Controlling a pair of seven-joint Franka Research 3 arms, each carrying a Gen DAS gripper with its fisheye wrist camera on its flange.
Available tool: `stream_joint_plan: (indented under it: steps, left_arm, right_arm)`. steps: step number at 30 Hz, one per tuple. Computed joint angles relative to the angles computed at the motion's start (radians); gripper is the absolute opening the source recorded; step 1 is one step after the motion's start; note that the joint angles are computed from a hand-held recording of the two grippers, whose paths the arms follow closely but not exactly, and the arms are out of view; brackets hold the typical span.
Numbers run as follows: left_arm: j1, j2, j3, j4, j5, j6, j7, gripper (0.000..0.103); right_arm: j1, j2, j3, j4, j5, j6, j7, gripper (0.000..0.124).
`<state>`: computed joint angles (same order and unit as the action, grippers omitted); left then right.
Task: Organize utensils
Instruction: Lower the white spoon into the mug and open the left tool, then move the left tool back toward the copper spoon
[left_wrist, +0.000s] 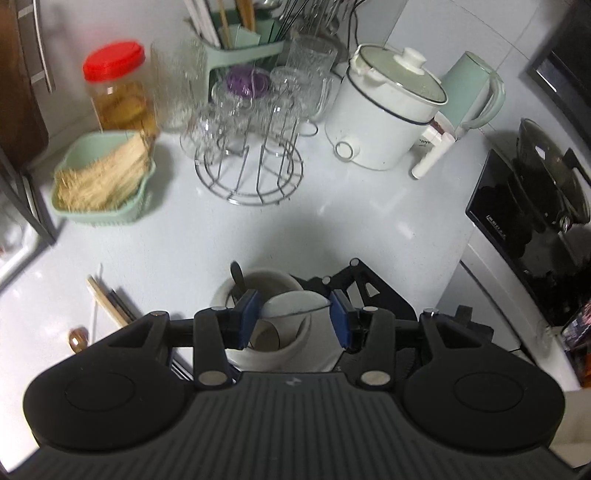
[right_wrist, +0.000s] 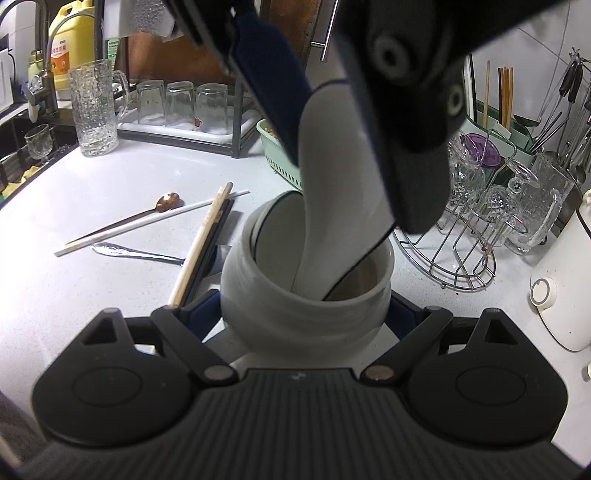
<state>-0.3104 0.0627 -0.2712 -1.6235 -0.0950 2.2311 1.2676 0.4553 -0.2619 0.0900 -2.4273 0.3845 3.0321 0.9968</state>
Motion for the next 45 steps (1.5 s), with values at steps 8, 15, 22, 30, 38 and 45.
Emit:
stream_joint_plan:
  steps: [8, 15, 22, 30, 38, 45]
  left_arm:
    - [0.006, 0.066, -0.004, 0.079, -0.020, -0.104, 0.016, 0.048]
    - [0.015, 0.090, -0.004, 0.090, -0.047, -0.121, -0.018, 0.047]
    - [0.012, 0.071, -0.005, 0.069, -0.029, -0.091, -0.027, 0.047]
    - [0.005, 0.025, 0.000, 0.046, 0.023, -0.037, -0.046, 0.048]
    - [-0.001, -0.040, 0.002, -0.012, 0.044, 0.073, -0.098, 0.048]
    - [-0.009, -0.108, 0.003, -0.070, 0.119, 0.137, -0.163, 0.062]
  right_arm:
    - [0.022, -0.002, -0.015, -0.014, 0.015, 0.030, -0.012, 0.094]
    - [0.048, -0.003, -0.036, -0.017, 0.054, 0.042, -0.059, 0.094]
    - [0.051, -0.006, -0.040, -0.015, 0.071, 0.037, -0.081, 0.094]
    - [0.036, -0.006, -0.021, -0.018, 0.065, 0.043, -0.063, 0.094]
    - [0.018, -0.011, -0.003, -0.029, 0.033, 0.057, -0.012, 0.094]
    - [-0.034, -0.011, 0.045, -0.035, -0.041, 0.070, 0.080, 0.094]
